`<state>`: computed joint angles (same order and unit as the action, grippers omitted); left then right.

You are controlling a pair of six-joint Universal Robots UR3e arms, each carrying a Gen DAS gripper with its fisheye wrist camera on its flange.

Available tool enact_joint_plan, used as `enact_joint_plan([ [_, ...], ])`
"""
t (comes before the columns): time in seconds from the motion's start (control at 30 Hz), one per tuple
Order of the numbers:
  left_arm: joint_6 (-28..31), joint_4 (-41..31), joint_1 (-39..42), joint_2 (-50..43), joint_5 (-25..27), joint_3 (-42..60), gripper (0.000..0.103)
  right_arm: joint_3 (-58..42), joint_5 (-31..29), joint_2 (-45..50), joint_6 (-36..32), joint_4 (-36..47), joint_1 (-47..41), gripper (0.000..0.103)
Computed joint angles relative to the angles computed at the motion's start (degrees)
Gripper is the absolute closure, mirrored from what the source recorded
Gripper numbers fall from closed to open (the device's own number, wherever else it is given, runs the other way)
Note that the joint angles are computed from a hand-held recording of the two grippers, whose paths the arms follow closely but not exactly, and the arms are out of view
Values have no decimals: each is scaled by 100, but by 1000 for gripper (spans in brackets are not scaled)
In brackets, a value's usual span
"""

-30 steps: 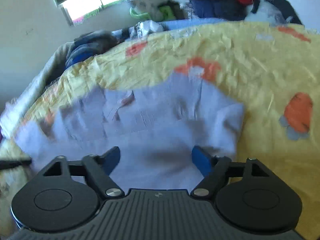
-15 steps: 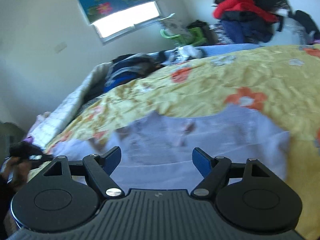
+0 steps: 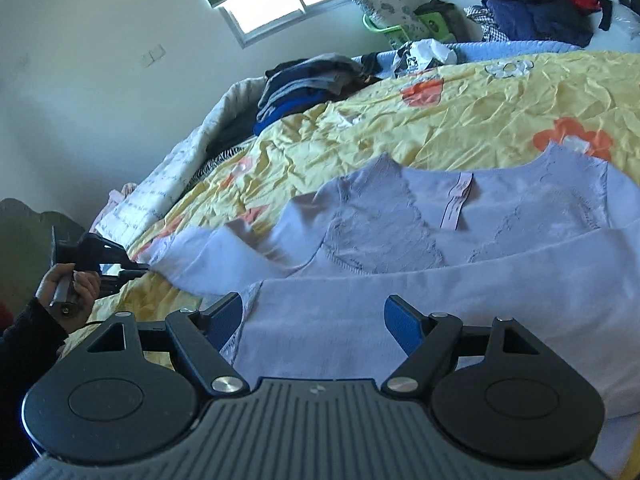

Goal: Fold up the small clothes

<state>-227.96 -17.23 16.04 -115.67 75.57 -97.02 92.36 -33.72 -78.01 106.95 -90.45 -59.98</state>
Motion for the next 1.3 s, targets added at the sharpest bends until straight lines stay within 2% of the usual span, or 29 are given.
enact_joint_plan([
  [0.03, -38, 151, 52, 16, -64, -109, 38, -36, -6, 41, 13, 9, 12, 22],
  [0.1, -157, 322, 84, 18, -35, -178, 37, -23, -9, 82, 96, -88, 43, 22],
  [0.17, -138, 180, 20, -53, 101, 3, 37, -44, -26, 124, 105, -69, 46, 22],
  [0.37, -168, -105, -57, -561, 71, 736, 39, -7, -103, 107, 19, 26, 55, 22],
  [0.4, -176, -156, -94, -652, 141, 879, 42, 6, -96, 93, -10, 59, 45, 22],
  [0.43, -110, -277, -149, -748, 249, 1066, 64, 1, -85, 95, -18, 82, 43, 22],
  [0.47, 15, -594, -210, -861, 371, 1357, 75, 7, -68, 90, -7, 87, 37, 22],
  [0.5, -4, -968, -281, -949, 568, 1629, 93, 14, -43, 86, -3, 98, 27, 22],
  [0.53, -55, -1135, -317, -976, 680, 1733, 97, 16, -10, 85, -15, 133, 13, 22],
  [0.63, 39, -1208, -464, -980, 1021, 1812, 101, -7, 60, 135, -2, 188, -1, 22],
  [0.73, 199, -1142, -751, -939, 1640, 1889, 102, -103, 95, 220, -20, 349, -9, 22],
  [0.8, 505, -1099, -1090, -877, 2161, 2054, 103, -201, 171, 284, -56, 511, -47, 22],
  [0.93, 1188, -660, -2030, -595, 2512, 2280, 103, -894, 420, 765, 7, 1410, -224, 22],
  [1.03, 1643, -170, -3030, -681, 2246, 2589, 103, -1693, 507, 1376, 437, 2037, -346, 22],
  [1.13, 2204, 40, -4077, -1327, 1755, 3229, 103, -2462, 487, 1976, 852, 2529, -513, 19],
  [1.23, 2607, -1088, -4770, -2388, 1334, 4573, 102, -3526, 353, 2785, 1161, 3365, -639, 20],
  [1.27, 2756, -1623, -4918, -2741, 1237, 5089, 102, -3919, 375, 3054, 1015, 3821, -678, 20],
  [1.3, 2844, -1975, -5051, -2959, 1369, 5429, 102, -4319, 378, 3284, 888, 4256, -700, 20],
])
